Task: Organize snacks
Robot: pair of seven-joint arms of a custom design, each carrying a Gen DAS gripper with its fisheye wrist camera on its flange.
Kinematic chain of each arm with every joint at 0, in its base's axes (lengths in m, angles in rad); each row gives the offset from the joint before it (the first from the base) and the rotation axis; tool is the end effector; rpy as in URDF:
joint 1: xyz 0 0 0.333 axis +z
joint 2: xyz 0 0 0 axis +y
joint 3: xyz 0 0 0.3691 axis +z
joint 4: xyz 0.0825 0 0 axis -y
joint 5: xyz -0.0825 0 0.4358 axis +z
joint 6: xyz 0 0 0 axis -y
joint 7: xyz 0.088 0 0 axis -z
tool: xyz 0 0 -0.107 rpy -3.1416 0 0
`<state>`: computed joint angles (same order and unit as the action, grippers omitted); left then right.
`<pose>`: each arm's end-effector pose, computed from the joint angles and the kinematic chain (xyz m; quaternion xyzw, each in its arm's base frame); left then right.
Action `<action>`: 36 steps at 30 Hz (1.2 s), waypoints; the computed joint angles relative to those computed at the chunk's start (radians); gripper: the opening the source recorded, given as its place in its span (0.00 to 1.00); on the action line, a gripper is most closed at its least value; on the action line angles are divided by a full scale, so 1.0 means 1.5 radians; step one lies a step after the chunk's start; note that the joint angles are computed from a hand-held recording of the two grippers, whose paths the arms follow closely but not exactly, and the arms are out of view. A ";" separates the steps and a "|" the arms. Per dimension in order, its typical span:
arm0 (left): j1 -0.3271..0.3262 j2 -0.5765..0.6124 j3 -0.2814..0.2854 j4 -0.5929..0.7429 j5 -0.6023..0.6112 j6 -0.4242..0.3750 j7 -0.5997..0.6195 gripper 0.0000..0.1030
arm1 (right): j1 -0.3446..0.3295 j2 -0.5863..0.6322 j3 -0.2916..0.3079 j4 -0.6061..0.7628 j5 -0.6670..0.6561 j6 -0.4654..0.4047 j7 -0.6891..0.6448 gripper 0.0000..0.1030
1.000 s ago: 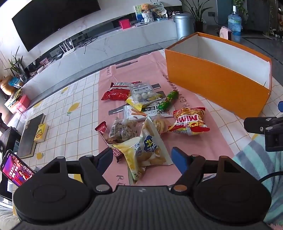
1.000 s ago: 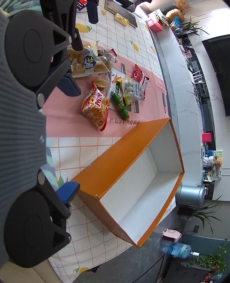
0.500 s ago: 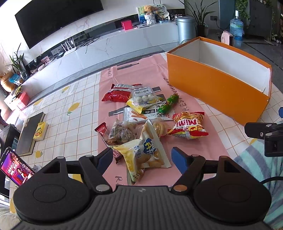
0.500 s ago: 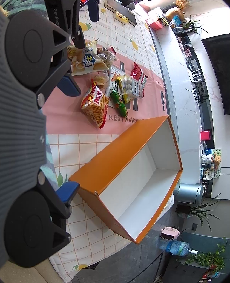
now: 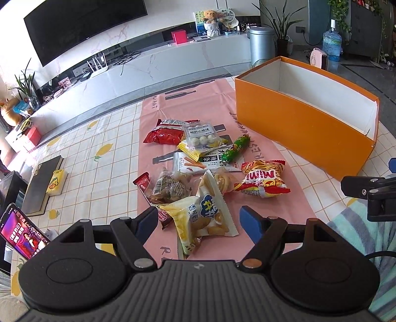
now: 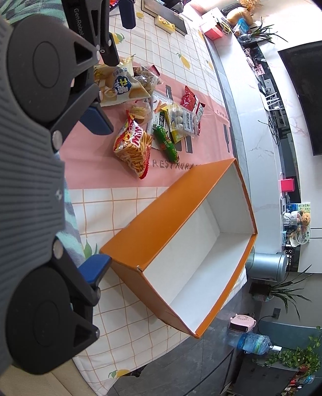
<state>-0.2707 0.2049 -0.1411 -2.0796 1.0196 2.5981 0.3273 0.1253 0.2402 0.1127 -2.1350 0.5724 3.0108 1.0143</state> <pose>0.5899 -0.2729 0.3746 -0.6749 0.6578 -0.1547 0.2964 0.6470 0.1128 0.3731 -0.7430 0.5844 -0.1621 0.2830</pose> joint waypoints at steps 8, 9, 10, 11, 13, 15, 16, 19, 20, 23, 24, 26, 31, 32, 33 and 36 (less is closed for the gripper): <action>0.001 -0.001 0.001 0.000 0.001 0.003 -0.002 0.86 | 0.008 -0.002 -0.008 -0.004 -0.018 0.006 0.016 0.96; 0.001 -0.001 0.001 0.000 0.000 0.004 -0.003 0.86 | 0.007 -0.002 -0.007 -0.004 -0.018 0.006 0.016 0.96; 0.001 -0.002 0.001 0.000 0.000 0.005 -0.005 0.85 | 0.006 -0.002 -0.007 -0.004 -0.018 0.006 0.016 0.96; 0.001 -0.003 0.001 -0.001 0.000 0.005 -0.006 0.85 | 0.007 -0.002 -0.007 -0.005 -0.020 0.007 0.016 0.96; 0.001 -0.004 0.001 -0.002 0.001 0.005 -0.009 0.86 | 0.010 -0.003 -0.011 -0.006 -0.026 0.008 0.022 0.96; 0.002 -0.004 0.001 -0.002 0.002 0.006 -0.009 0.85 | 0.012 -0.003 -0.013 -0.007 -0.032 0.009 0.028 0.96; 0.002 -0.004 0.001 -0.002 0.002 0.006 -0.009 0.85 | 0.011 -0.004 -0.013 -0.007 -0.033 0.009 0.029 0.96; 0.001 -0.004 0.001 -0.001 0.005 0.003 -0.012 0.85 | 0.013 -0.004 -0.015 -0.008 -0.040 0.010 0.035 0.96; 0.000 -0.004 0.002 0.000 0.010 0.002 -0.016 0.85 | 0.014 -0.004 -0.016 -0.007 -0.042 0.010 0.037 0.96; 0.001 -0.005 0.001 0.000 0.011 0.002 -0.022 0.83 | 0.012 -0.004 -0.014 -0.007 -0.044 0.010 0.039 0.96; 0.002 -0.005 0.001 0.000 0.009 0.004 -0.021 0.82 | 0.011 -0.004 -0.014 -0.007 -0.045 0.010 0.039 0.96; 0.004 -0.009 0.001 -0.005 0.009 0.011 -0.024 0.81 | 0.008 -0.003 -0.010 -0.007 -0.042 0.011 0.035 0.96; 0.008 -0.011 0.001 -0.010 0.006 0.021 -0.020 0.79 | 0.008 -0.003 -0.009 -0.007 -0.042 0.012 0.035 0.96; 0.008 -0.012 0.001 -0.011 0.007 0.022 -0.023 0.79 | 0.009 -0.003 -0.010 -0.007 -0.043 0.011 0.036 0.96; 0.008 -0.012 0.001 -0.012 0.010 0.022 -0.026 0.79 | 0.009 -0.003 -0.010 -0.007 -0.044 0.011 0.036 0.96; 0.008 -0.014 0.002 -0.013 0.015 0.022 -0.034 0.79 | 0.013 -0.003 -0.013 -0.008 -0.050 0.012 0.041 0.96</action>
